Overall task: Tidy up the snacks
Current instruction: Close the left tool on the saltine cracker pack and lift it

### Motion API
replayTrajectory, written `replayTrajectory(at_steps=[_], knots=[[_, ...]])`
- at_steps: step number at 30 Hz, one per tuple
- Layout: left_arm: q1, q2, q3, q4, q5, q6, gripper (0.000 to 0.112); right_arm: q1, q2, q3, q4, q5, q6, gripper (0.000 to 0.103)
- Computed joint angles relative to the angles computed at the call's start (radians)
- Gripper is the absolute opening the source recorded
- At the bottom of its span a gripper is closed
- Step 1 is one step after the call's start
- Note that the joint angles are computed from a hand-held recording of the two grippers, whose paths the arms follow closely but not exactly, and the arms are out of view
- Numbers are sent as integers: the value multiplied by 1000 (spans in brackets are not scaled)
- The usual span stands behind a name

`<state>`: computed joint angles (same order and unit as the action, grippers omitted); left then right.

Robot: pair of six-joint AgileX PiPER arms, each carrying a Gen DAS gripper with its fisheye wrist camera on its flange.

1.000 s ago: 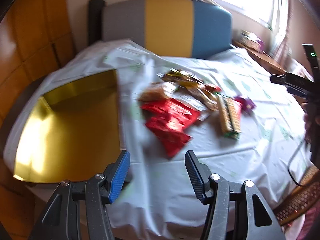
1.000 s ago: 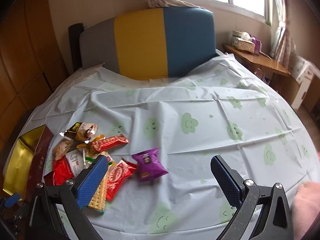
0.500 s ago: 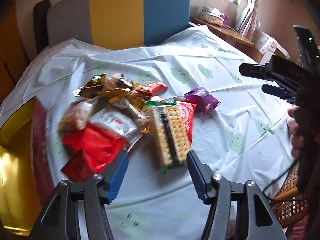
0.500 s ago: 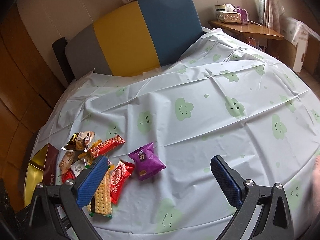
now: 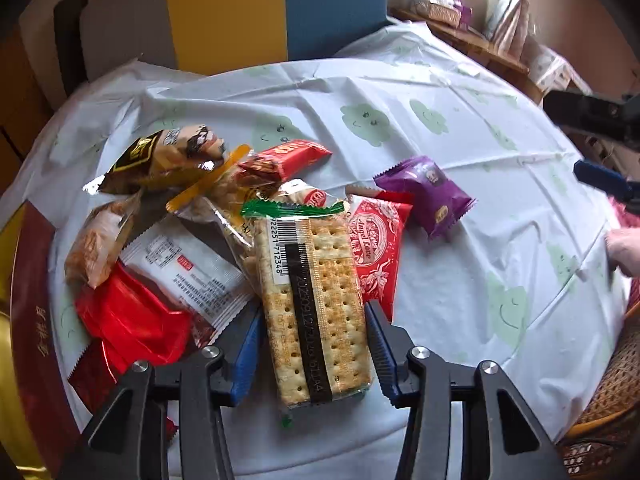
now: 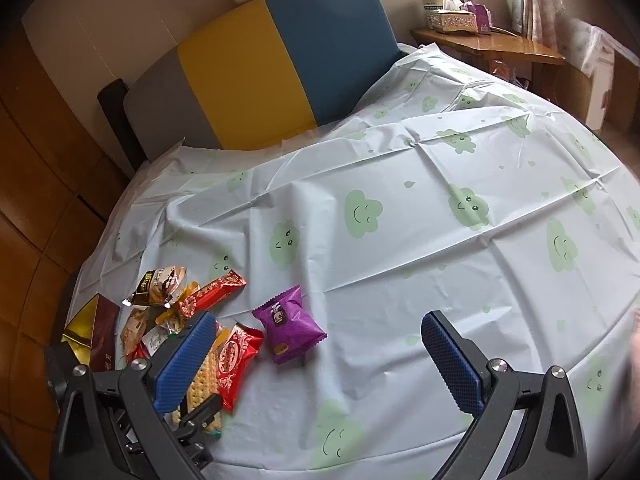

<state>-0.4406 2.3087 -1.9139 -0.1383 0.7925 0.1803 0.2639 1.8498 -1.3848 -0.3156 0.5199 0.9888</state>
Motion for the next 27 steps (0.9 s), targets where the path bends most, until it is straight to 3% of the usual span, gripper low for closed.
replayTrajectory(at_steps=[8, 10, 14, 17, 20, 27], knots=[[70, -249, 416, -253, -221, 386, 49, 14, 34, -40, 19, 51, -46, 103], [88, -283, 488, -300, -236, 459, 49, 19, 48, -54, 32, 69, -68, 100], [113, -305, 576, -367, -257, 552, 49, 30, 86, -95, 77, 112, -139, 84], [121, -313, 620, -420, -273, 604, 49, 53, 121, -142, 67, 166, -173, 77], [133, -312, 630, -488, -275, 670, 49, 71, 150, -186, 83, 199, -224, 73], [147, -310, 644, -562, -281, 749, 50, 84, 322, -461, 84, 381, -356, 67]])
